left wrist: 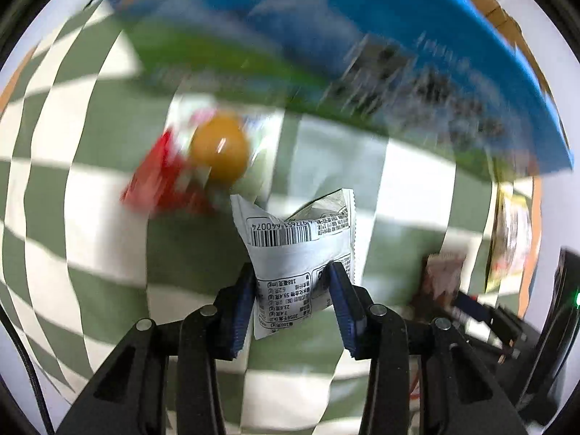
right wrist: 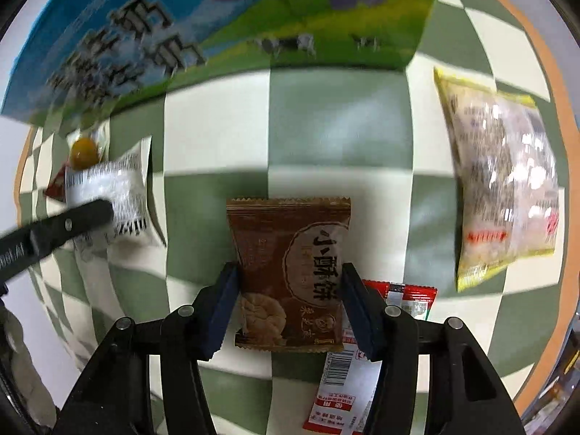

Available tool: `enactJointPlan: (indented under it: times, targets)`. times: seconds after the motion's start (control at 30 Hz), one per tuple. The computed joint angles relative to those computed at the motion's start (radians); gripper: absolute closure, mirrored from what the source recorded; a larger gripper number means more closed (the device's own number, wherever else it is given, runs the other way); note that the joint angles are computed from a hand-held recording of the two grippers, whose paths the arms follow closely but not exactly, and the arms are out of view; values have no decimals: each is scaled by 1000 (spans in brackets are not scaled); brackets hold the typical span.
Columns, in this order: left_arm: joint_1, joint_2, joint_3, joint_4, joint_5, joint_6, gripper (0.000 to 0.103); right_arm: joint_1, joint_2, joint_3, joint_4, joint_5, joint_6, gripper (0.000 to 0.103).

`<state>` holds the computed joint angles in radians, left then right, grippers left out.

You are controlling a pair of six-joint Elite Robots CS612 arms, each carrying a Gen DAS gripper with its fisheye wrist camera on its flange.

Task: Organize snacks
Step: 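Grasp the white milk-candy packet with the left gripper while the right grasps the brown biscuit packet, then carry both packets into the box and open both grippers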

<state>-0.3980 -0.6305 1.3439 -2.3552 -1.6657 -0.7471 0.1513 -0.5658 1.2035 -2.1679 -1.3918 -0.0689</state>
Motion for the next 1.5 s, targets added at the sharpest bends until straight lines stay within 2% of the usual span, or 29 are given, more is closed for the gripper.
enactJointPlan:
  times: [0.13,0.2,0.3,0.43,0.57,0.8,0.83,0.97,1.03,1.13,1.2,1.27,1.33,1.4,1.5]
  targets:
    - [9,0,26,-20,-70,9,61,3,-13,23,28,24,-7,44]
    - [17,18,7,-24,-100,-2,56,6,-12,28,21,28,2,44]
    - [25,42,-24,-33,-117,-9,56,10,-7,29,13,32,30,43]
    - [17,47,-44,-14,-80,-2,61,10,6,15,21,32,34,43]
    - [-6,26,-32,-20,-22,21,69,-19,-3,35,-11,46,24,44]
    - [-45,-23,8,-26,79,75,79,-50,-44,87,-62,81,21,44]
    - [-32,-34,19,-29,73,104,80,-57,-45,86,-64,85,15,44]
    - [-24,-54,34,-44,79,116,82,-63,-70,96,-87,116,13,45]
    - [-22,-46,33,-53,59,122,82,-63,-83,95,-95,126,7,45]
    - [-12,-10,-8,-44,21,102,79,-66,-90,90,-94,127,-7,44]
    - [-4,19,-46,-7,5,104,73,-67,-88,81,-92,121,-5,44]
    - [9,41,-73,15,-48,109,69,-67,-86,78,-89,116,10,44]
    - [16,54,-86,7,-81,111,60,-65,-75,68,-82,114,24,44]
    - [19,75,-117,45,-100,127,53,-65,-64,69,-83,108,36,44]
    - [25,96,-131,38,-135,108,50,-62,-52,64,-72,112,56,44]
